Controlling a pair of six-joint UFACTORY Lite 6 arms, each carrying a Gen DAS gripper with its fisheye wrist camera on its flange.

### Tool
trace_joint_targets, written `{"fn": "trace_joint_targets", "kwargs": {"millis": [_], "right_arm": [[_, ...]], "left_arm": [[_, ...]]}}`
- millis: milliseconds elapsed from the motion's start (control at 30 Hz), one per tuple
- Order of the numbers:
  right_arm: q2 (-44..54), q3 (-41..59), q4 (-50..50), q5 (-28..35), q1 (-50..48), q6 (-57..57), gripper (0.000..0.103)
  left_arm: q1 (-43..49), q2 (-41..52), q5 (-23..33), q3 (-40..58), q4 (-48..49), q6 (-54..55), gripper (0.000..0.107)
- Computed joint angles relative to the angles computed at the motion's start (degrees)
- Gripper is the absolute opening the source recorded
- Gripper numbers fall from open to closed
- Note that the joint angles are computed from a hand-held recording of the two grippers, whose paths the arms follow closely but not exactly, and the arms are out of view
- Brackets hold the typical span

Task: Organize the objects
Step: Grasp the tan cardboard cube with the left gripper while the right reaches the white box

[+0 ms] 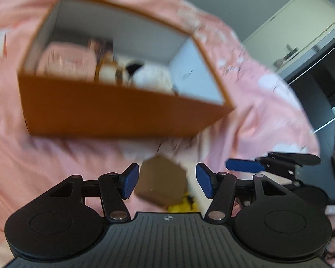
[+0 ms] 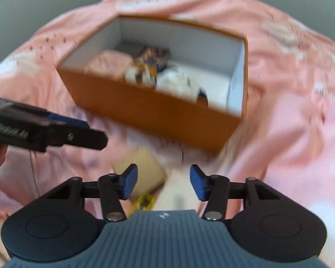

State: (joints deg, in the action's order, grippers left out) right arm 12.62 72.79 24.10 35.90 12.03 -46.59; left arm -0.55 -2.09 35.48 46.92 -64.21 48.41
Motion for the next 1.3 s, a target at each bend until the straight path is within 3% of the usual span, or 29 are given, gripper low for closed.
{"fn": "trace_joint_targets", "kwargs": {"millis": [167, 300, 667, 933, 1067, 1167, 1300], "right_arm": [[0.1, -7.3, -2.4, -4.5, -1.0, 3.2, 0.048], [1.3, -7.9, 1.5, -3.9, -2.7, 1.0, 0.048], [2.5, -8.2, 3.4, -4.7, -3.4, -0.3, 0.058], [4.2, -6.2, -0.5, -4.3, -2.1, 2.5, 0.064], [7.0, -0.8, -6.1, 1.0, -0.8, 5.3, 0.064], [9.4, 3.8, -10.7, 5.8, 0.4, 6.4, 0.063], [13.9, 11.5, -15.6, 13.4, 2.5, 7.9, 0.064]], "left_arm": [[0.1, 9.3, 0.9, 1.3, -7.8, 5.2, 0.072], [0.5, 13.7, 2.0, 2.1, -9.9, 4.9, 0.073], [-1.9, 22.0, 2.1, 5.4, -15.5, 9.1, 0.079], [-1.6, 14.2, 0.2, 0.7, -14.0, 9.7, 0.061], [-5.2, 5.6, -7.1, -2.3, -6.2, 3.7, 0.058], [-8.5, -0.2, -12.8, -4.1, 5.0, -5.6, 0.058], [-8.3, -2.1, -13.1, -5.4, 7.3, -7.6, 0.056]]}}
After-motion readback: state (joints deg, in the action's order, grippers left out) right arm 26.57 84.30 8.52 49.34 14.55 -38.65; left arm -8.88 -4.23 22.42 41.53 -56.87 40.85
